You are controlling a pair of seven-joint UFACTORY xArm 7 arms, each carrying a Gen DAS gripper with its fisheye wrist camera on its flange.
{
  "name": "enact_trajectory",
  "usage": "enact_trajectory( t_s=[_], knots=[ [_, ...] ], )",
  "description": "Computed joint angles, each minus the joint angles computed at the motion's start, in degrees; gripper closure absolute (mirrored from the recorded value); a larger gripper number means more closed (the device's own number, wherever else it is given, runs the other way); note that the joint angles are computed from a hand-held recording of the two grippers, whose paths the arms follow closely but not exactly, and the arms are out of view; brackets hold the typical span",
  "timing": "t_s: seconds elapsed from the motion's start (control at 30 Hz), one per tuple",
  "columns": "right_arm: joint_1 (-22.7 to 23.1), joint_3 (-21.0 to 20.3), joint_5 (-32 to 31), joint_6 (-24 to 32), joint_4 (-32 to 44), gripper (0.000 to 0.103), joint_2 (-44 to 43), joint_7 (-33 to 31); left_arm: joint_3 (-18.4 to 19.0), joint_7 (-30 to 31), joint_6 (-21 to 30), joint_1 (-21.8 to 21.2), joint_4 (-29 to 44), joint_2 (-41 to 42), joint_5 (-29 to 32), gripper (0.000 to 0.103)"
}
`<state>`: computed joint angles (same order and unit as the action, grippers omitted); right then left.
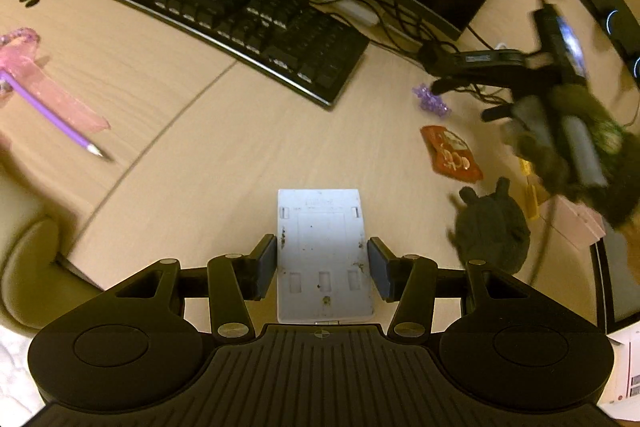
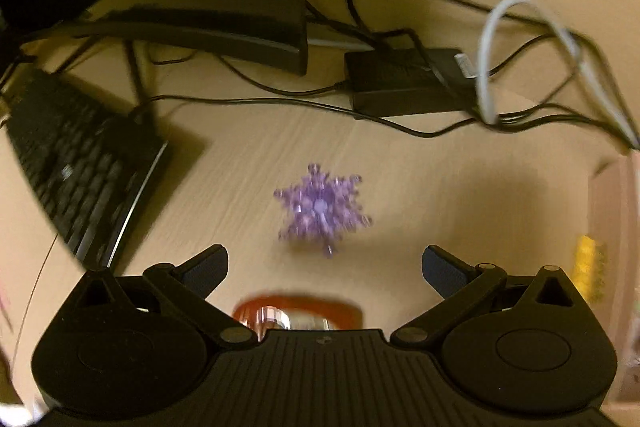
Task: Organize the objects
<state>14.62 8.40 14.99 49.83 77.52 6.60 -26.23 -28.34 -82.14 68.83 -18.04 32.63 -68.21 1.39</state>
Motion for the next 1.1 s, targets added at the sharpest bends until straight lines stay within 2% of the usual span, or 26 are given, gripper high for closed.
enact_trajectory(
  t_s=[0.13,0.23,0.27,0.33,0.37,0.43,0.53,0.67,0.83,0.97,1.1],
  knots=[
    [2.0,0.3,-5.1,-4.5,0.9,0.000,3.4,4.4,-0.1,1.8,3.8,-0.2,1.2,-0.9,1.3,0.049],
    [3.1,0.4,-8.2,-4.2,2.6,0.008,5.5,7.9,-0.5,2.2,6.8,-0.2,2.2,-2.0,1.3,0.049],
    [3.2,0.6,-8.3,-5.4,2.0,0.012,5.3,7.4,-0.6,2.5,7.3,-0.2,2.4,-2.4,1.3,0.049],
    [2.7,1.4,-6.7,-5.2,1.7,0.029,4.6,4.2,-0.8,3.1,8.4,-0.3,2.5,-3.2,1.2,0.049],
    [2.8,1.5,-6.7,-4.8,1.5,0.048,4.0,3.9,-0.8,3.5,8.8,-0.3,2.5,-3.6,1.2,0.049],
    [2.8,1.5,-5.8,-3.1,1.0,0.050,2.5,3.9,-1.0,4.2,9.2,-0.1,2.7,-3.8,1.1,0.049],
    [1.9,1.4,-2.1,-5.3,-4.1,0.050,-2.5,-0.7,-1.1,6.3,8.3,0.2,3.3,-2.8,1.5,0.049],
    [0.4,-0.6,4.5,-3.7,-7.5,0.050,-8.3,-5.3,-1.3,9.4,4.4,0.2,4.0,0.0,1.9,0.049],
    [-1.9,-5.7,11.4,-2.4,-14.6,0.050,-18.7,-11.8,-1.0,13.4,-3.1,0.3,5.2,6.0,3.0,0.049],
    [-5.0,-10.5,12.5,-0.7,-19.3,0.050,-24.9,-14.1,-1.0,16.6,-11.3,0.5,7.3,12.7,4.6,0.049],
    [-9.5,-14.0,9.4,-0.9,-25.5,0.050,-30.6,-14.5,-1.1,19.8,-19.1,0.3,10.4,21.2,6.4,0.049]
  ],
)
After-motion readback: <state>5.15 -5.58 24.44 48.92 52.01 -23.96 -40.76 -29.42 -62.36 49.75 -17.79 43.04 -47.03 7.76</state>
